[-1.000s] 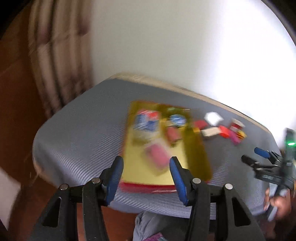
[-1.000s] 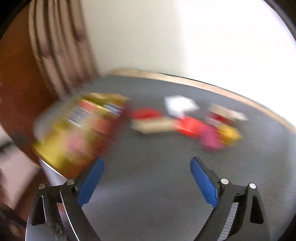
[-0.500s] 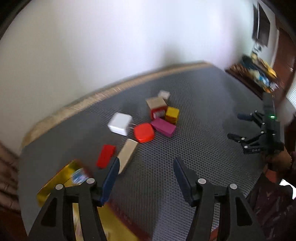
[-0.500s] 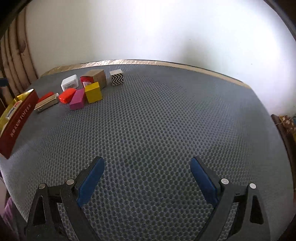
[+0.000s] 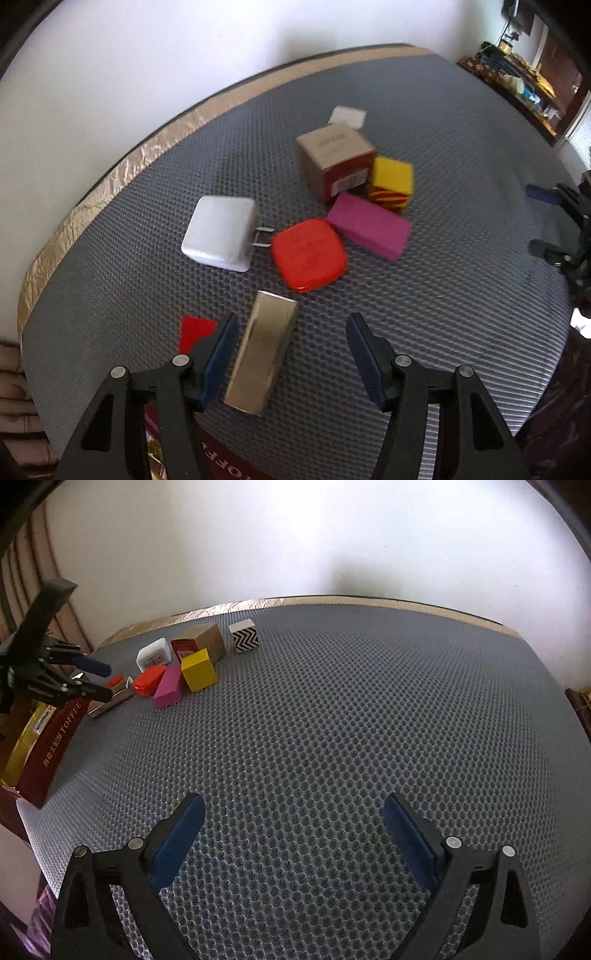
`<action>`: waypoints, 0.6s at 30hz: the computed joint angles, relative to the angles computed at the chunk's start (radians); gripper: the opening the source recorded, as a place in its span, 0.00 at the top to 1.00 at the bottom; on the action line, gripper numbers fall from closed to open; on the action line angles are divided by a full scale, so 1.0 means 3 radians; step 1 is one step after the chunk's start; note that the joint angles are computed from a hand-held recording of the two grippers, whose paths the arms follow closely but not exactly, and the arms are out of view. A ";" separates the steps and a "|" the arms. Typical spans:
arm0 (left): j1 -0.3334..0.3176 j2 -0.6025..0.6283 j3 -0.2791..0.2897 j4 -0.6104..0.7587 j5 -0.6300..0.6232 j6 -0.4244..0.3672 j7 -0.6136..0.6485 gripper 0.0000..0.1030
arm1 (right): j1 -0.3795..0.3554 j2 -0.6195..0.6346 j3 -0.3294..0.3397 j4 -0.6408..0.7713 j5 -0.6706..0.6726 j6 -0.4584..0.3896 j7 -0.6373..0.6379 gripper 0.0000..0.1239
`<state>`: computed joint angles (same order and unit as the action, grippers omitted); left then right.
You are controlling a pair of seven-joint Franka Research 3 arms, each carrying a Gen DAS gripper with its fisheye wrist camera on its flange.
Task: Organize rigid objects
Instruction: 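Grasp the gold block with the left tool while the right tool grasps the yellow box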
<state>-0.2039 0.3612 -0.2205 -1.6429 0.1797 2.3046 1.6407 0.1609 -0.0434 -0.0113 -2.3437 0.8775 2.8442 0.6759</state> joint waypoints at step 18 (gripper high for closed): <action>0.0199 -0.0355 -0.0029 -0.0633 -0.0723 0.0421 -0.0714 0.72 | -0.0008 0.0087 0.0027 0.0234 0.0332 -0.0315 -0.0422 0.24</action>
